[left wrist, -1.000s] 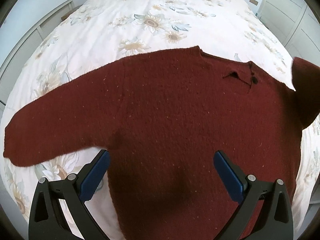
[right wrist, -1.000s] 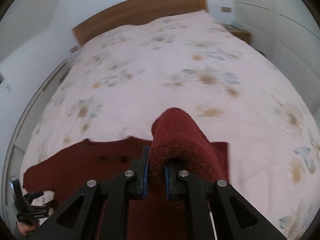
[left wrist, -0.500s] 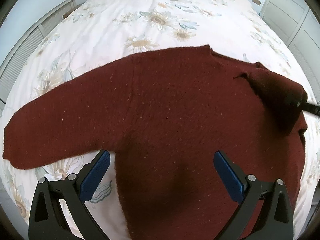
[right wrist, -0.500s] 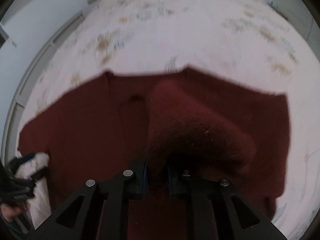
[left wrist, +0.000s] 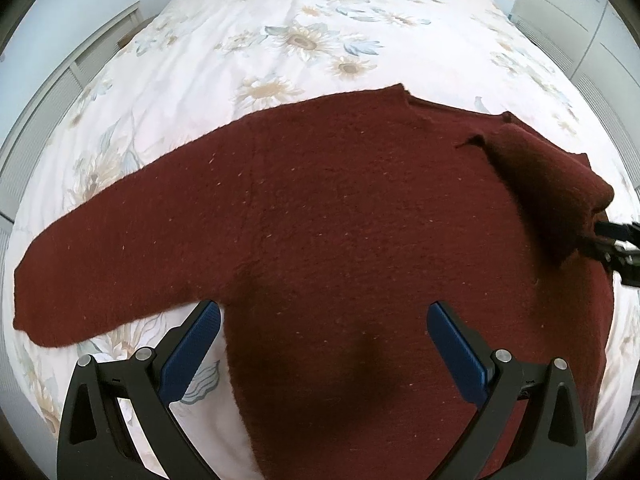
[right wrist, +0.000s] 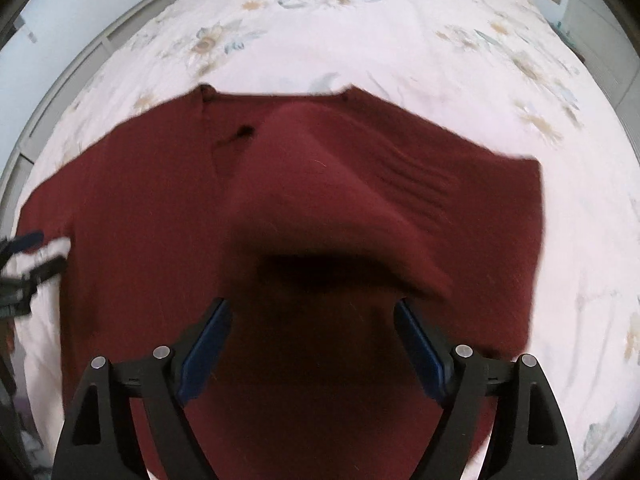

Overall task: Fold small clothes
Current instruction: 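Fold the held sleeve across the sweater body and open the right gripper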

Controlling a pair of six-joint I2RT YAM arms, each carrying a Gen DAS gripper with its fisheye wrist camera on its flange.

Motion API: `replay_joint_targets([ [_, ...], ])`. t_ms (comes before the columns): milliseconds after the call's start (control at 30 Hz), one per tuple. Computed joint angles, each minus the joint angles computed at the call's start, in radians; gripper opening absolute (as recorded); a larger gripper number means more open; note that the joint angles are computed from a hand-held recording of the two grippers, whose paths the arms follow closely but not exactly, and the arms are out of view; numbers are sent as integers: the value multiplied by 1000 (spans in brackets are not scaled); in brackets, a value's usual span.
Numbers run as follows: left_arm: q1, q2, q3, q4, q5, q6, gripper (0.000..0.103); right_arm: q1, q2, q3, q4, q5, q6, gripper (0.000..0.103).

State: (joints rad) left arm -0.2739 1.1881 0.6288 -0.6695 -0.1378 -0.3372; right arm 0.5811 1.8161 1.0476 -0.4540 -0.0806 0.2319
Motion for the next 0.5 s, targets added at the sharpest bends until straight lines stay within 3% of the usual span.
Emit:
replay_joint_targets([
  [233,-81,75,29,28,-5,-20,102,-143,-140,-217,48,40,-44,84],
  [500,-268,263,180,95,-42,-9,102,-339,-184,-323,96,16,-89,84],
])
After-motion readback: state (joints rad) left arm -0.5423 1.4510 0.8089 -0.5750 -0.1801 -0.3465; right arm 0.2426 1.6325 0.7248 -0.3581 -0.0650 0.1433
